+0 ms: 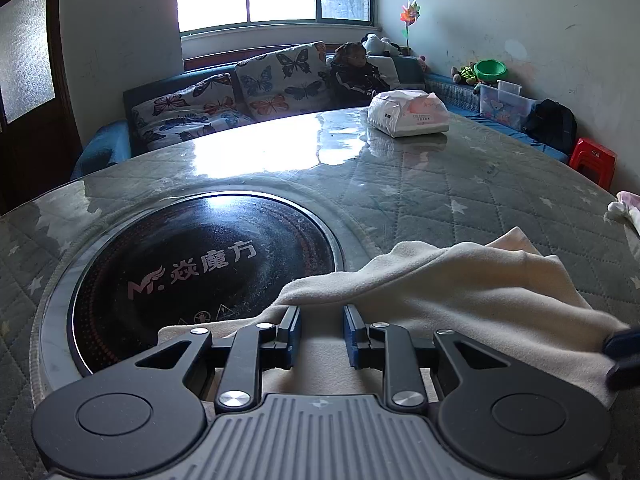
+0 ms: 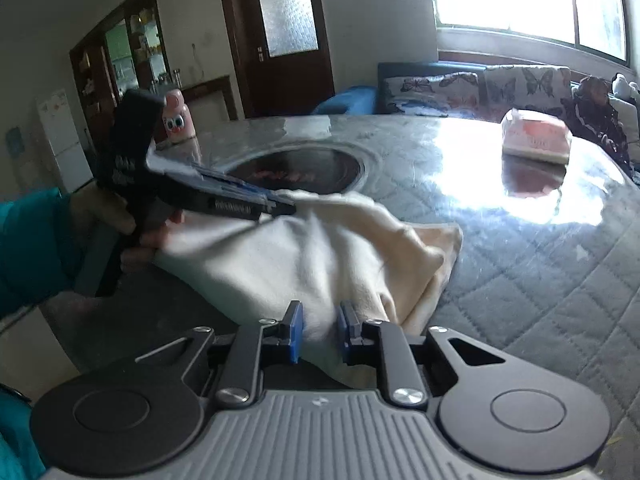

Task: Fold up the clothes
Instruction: 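Press the folded edge flat with the right gripper while the left gripper holds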

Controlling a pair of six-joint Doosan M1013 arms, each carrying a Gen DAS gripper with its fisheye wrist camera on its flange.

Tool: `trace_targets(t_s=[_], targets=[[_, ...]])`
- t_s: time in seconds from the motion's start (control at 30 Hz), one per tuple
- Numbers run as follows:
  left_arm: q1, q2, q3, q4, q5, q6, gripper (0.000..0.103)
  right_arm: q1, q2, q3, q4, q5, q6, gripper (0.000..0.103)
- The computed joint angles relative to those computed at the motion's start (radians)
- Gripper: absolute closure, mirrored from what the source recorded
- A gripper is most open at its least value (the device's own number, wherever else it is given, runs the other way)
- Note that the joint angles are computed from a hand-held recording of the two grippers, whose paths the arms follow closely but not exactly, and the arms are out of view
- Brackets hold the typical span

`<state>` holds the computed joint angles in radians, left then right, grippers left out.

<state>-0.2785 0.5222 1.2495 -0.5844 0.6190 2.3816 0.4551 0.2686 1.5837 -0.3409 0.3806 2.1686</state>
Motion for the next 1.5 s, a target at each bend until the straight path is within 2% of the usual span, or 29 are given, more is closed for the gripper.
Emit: trace_targets(t_s=[0.17,0.23,0.27,0.37,0.47,0.57,0.73,0.83,0.93,1.0,1.1,1.23,1.37,1.43,1.5], targets=[[0.001,0.000,0.000,0.001,0.001,-0.003,0.077,-0.005,0.009,-0.011,-0.226,0.003,0.217,0.086],[0.000,0.000,-0.001,0.003,0.001,-0.005,0.077,-0.011,0.029,-0.036,-0.287,0.053,0.276,0.086],[0.000,0.000,0.000,0.003,0.001,-0.004,0.077,-0.016,0.041,-0.052,-0.296,0.084,0.287,0.086],[0.000,0.000,0.000,0.003,0.000,-0.004,0.077,-0.028,0.060,-0.068,-0.293,0.115,0.296,0.086],[0.000,0.000,0.000,0.002,-0.001,-0.002,0.077,-0.036,0.071,-0.077,-0.255,0.118,0.268,0.086],[0.000,0.000,0.000,0.002,0.000,-0.001,0.077,-0.028,0.079,-0.083,-0.318,0.129,0.296,0.098],[0.000,0.000,0.001,-0.001,-0.004,0.003,0.077,-0.004,0.094,-0.103,-0.489,0.187,0.347,0.099],[-0.001,-0.002,0.005,-0.002,-0.011,0.007,0.077,-0.007,0.113,-0.113,-0.460,0.210,0.306,0.098],[-0.002,-0.003,0.007,0.001,-0.013,0.003,0.076,-0.007,0.107,-0.099,-0.496,0.196,0.347,0.092],[-0.002,-0.004,0.008,0.002,-0.014,0.001,0.076,-0.005,0.096,-0.093,-0.518,0.194,0.385,0.092],[-0.002,-0.004,0.009,0.003,-0.017,0.001,0.076,0.009,0.072,-0.071,-0.584,0.150,0.438,0.092],[-0.003,-0.004,0.009,0.004,-0.018,-0.004,0.076,0.022,0.050,-0.038,-0.497,0.058,0.332,0.092],[-0.002,-0.005,0.010,0.003,-0.018,0.000,0.075,0.031,0.061,-0.030,-0.473,0.110,0.300,0.092],[-0.001,-0.007,0.011,-0.003,-0.017,0.003,0.074,0.026,0.057,-0.031,-0.438,0.101,0.283,0.092],[0.003,-0.013,0.019,-0.027,-0.022,0.022,0.069,0.024,0.058,-0.047,-0.445,0.090,0.267,0.092]])
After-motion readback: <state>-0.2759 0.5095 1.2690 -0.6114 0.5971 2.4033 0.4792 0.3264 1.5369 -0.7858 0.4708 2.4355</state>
